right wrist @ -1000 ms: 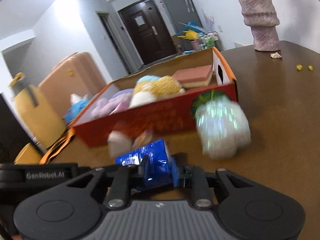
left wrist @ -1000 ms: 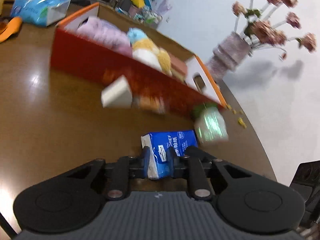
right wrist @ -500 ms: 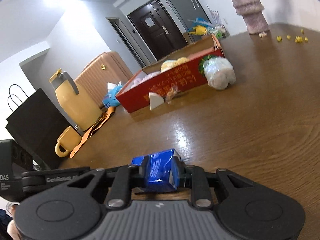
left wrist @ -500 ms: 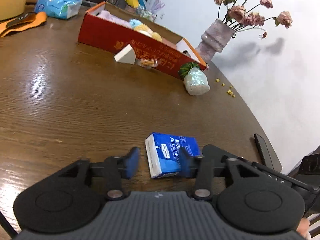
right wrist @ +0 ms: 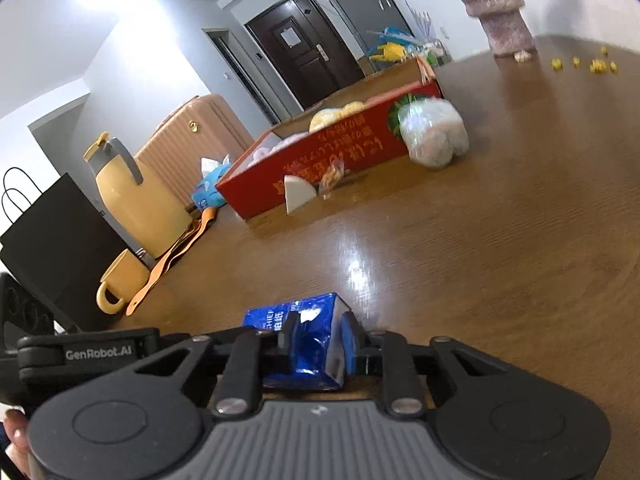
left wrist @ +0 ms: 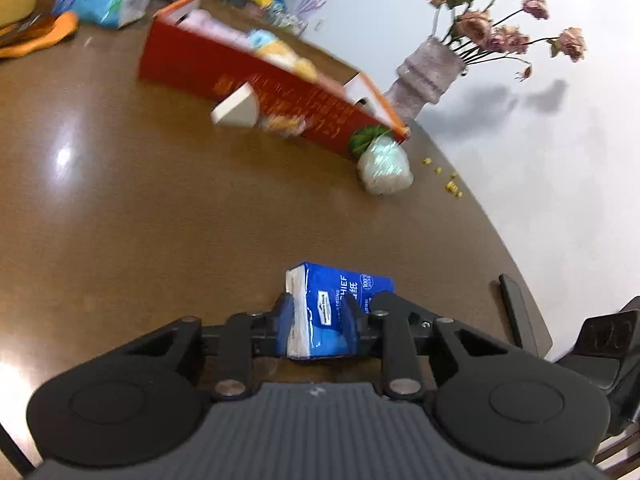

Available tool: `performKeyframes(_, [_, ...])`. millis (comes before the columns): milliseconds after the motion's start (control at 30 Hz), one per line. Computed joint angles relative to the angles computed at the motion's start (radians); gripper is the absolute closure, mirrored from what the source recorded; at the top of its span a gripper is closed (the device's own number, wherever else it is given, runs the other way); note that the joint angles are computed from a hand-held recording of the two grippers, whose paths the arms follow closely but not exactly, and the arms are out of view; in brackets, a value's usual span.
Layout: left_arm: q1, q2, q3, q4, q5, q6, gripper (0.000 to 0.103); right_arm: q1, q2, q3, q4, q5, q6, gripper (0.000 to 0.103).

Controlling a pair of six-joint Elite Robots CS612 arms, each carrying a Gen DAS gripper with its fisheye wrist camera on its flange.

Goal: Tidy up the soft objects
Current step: 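Carry the milk carton over the box, then lower the milk carton into the box and open both grippers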

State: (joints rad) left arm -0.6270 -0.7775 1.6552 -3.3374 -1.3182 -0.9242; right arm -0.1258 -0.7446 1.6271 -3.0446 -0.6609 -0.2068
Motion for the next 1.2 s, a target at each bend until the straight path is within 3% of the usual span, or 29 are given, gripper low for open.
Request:
performKeyframes(167, [0.06,0.047,-0.161,0.003,-0.04,0.125,0.077,0.021,0.033,-0.103,-0.16,-0.041,0.08,0.083])
performKeyframes(267, [0.118,0.119,-0.35,0.097,-0.11,0.188,0.077,0.048,0.083,-0.257,-0.162,-0.108,0.118,0.083])
performKeyframes(367, [0.155,0.198,-0.532,0.241,-0.139,0.213,0.077,0.084,0.151,-0.448,-0.049,-0.218,0.089,0.083])
performKeyframes(433, [0.175,0.255,-0.654,0.361,-0.159,0.197,0.077,0.104,0.207,-0.587,0.093,-0.273,0.084,0.083])
performKeyframes(567, [0.201,0.343,-0.809,0.487,-0.2,0.134,0.077,0.139,0.307,-0.799,0.279,-0.393,0.035,0.083])
performKeyframes(633, [0.204,0.369,-0.853,0.53,-0.176,0.123,0.075,0.151,0.347,-0.879,0.359,-0.434,0.011,0.083])
performKeyframes(767, [0.205,0.367,-0.84,0.522,-0.168,0.154,0.071,0.166,0.368,-0.909,0.348,-0.501,-0.036,0.083])
performKeyframes(867, [0.206,0.338,-0.797,0.489,-0.169,0.185,0.06,0.161,0.359,-0.9,0.339,-0.471,-0.048,0.083])
performKeyframes(933, [0.198,0.303,-0.748,0.459,-0.135,0.235,0.059,0.158,0.349,-0.888,0.32,-0.467,-0.052,0.082])
performKeyframes(1033, [0.174,0.229,-0.647,0.429,-0.032,0.337,0.055,0.148,0.313,-0.838,0.274,-0.449,-0.06,0.08])
performKeyframes(1100, [0.151,0.166,-0.55,0.381,0.075,0.406,0.047,0.137,0.272,-0.774,0.222,-0.429,-0.078,0.077])
performKeyframes(1200, [0.114,0.078,-0.408,0.314,0.237,0.489,0.035,0.112,0.205,-0.662,0.115,-0.395,-0.109,0.065])
